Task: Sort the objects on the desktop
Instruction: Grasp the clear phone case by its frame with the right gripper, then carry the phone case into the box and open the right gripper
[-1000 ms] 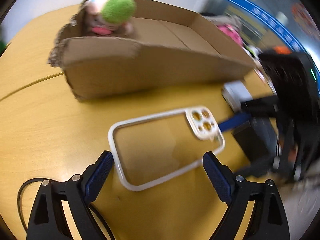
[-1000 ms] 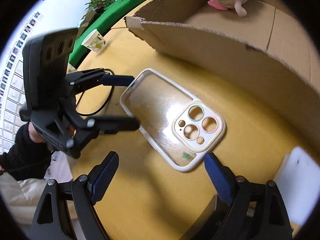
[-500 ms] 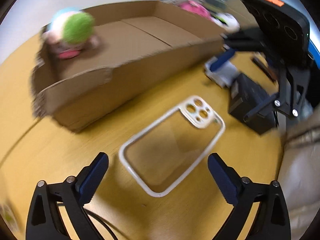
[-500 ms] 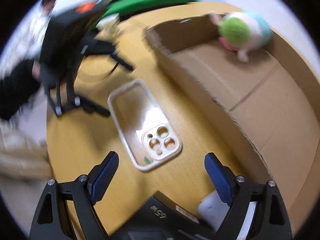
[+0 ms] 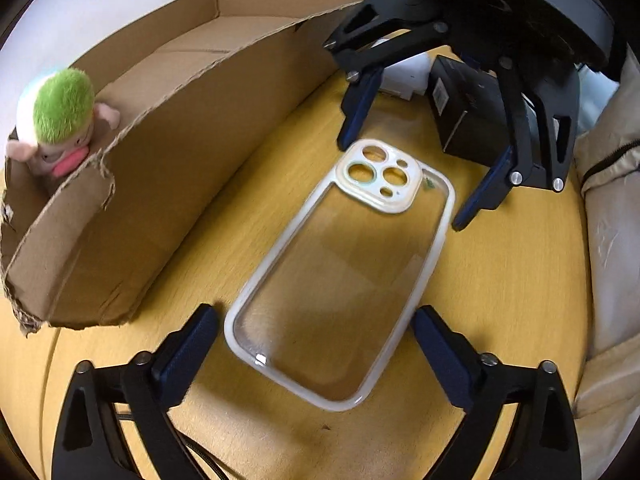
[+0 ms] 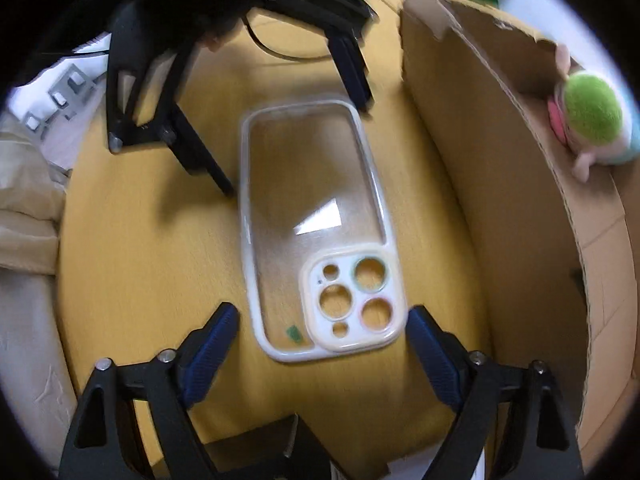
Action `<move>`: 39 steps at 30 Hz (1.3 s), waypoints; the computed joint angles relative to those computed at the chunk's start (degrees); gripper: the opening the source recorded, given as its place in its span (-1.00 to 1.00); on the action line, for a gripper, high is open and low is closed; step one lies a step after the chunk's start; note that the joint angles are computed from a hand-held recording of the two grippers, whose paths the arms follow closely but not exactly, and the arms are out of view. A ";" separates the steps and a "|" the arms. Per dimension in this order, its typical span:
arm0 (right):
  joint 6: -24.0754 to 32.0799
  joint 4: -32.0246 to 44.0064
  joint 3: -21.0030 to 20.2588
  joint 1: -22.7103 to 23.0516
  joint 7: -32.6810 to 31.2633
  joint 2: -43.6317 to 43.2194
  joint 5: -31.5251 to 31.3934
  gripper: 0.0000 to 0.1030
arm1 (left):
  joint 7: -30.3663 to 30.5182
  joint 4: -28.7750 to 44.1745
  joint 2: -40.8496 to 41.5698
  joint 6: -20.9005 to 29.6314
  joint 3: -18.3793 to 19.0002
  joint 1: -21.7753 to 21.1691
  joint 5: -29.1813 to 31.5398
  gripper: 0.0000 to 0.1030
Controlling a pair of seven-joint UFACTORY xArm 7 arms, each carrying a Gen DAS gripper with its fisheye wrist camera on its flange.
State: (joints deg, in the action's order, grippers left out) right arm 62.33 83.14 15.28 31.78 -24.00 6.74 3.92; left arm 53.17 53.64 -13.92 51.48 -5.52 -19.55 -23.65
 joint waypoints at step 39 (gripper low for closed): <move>6.65 8.61 -0.79 -4.65 -3.41 -11.20 -13.12 0.49 | -1.84 31.25 9.07 1.28 -2.30 -0.89 4.24 -0.73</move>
State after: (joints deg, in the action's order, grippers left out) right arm 68.98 91.75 14.49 27.13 -27.41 -4.46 -9.20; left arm 51.32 84.90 -4.85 52.76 -7.82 -20.44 -19.42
